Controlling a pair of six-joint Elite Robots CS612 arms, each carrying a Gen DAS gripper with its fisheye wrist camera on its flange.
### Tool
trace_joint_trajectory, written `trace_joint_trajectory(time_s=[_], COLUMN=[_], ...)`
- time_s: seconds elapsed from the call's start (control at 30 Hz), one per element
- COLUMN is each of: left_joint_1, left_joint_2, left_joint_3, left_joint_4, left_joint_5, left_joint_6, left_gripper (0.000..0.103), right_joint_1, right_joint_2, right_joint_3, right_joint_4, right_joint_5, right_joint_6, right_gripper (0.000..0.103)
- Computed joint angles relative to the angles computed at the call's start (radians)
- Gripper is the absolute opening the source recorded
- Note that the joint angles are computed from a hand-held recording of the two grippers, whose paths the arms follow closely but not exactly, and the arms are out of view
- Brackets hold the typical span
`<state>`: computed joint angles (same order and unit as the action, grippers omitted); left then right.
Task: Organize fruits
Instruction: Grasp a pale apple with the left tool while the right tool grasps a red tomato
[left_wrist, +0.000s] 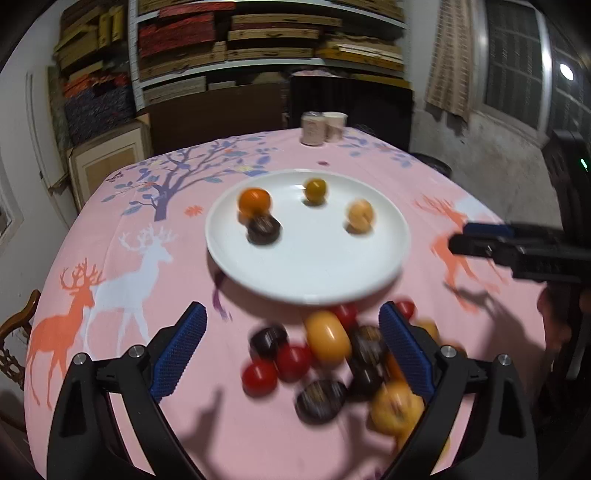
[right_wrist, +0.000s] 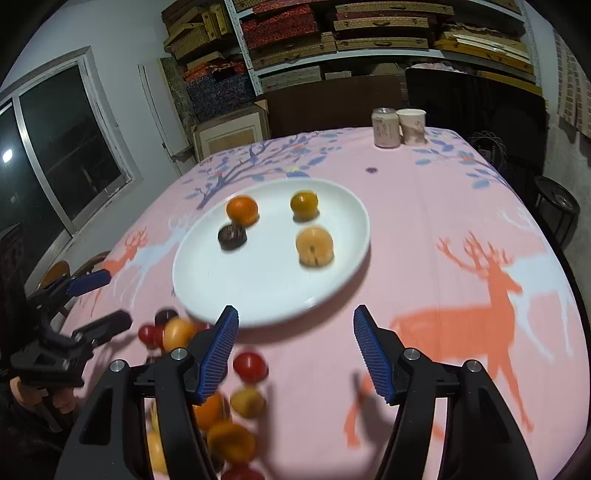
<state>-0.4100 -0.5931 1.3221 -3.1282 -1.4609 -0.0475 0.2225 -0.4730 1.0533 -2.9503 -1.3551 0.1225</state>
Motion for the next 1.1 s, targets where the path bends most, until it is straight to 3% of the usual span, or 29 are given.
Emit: trace_joint_trajectory(time_s=[0.17, 0.3, 0.37, 0.43, 0.47, 0.53, 0.67, 0.83, 0.97, 1.1], left_joint_1=[-0.026, -0.05, -0.053, -0.062, -0.066, -0.064, -0.07, -0.052, -0.039, -0.033], left_joint_2=[-0.057, -0.062, -0.057, -0.048, -0.042, -0.031, -0.028, -0.045, -0.054, -0.054], left_joint_3=[0.158, 0.192, 0.186, 0.179, 0.175, 0.158, 0.168, 0.191, 0.197, 0.191], left_joint_4=[-0.083, -0.064, -0.018, -0.005, -0.002, 0.027, -0.013, -0.094, -0.116, -0.087], left_joint_5=[-0.073, -0.082, -0.103, -0.084, -0.069, -0.113, -0.096, -0.102, -0.088, -0.088], left_joint_6=[0.066, 0.107, 0.101, 0.103, 0.104, 0.105, 0.11, 0.052, 0.006, -0.01], left_gripper=[0.092, 0.087, 0.074, 0.072, 0.061, 0.042, 0.042, 0.042, 0.042, 0.042], right_joint_1=[0.004, 0.008, 0.01, 0.011, 0.012, 0.012, 0.007, 0.011, 0.028, 0.04], right_joint_2=[-0.045, -0.054, -0.059, -0.065, -0.069, -0.075, -0.085, -0.093, -0.097, -0.098], right_joint_3=[0.127, 0.165, 0.179, 0.192, 0.2, 0.216, 0.238, 0.27, 0.277, 0.274], right_joint_4=[-0.063, -0.07, -0.067, -0.072, -0.081, -0.096, -0.093, -0.107, -0.092, -0.087], right_joint_5=[-0.016, -0.04, -0.041, -0.044, -0.049, -0.051, -0.023, 0.052, 0.064, 0.031], right_joint_6=[0.059, 0.11, 0.124, 0.119, 0.114, 0.111, 0.083, -0.047, -0.16, -0.214], right_gripper=[0.065, 0.065, 0.065, 0.065, 0.065, 0.065, 0.065, 0.065, 0.052, 0.048])
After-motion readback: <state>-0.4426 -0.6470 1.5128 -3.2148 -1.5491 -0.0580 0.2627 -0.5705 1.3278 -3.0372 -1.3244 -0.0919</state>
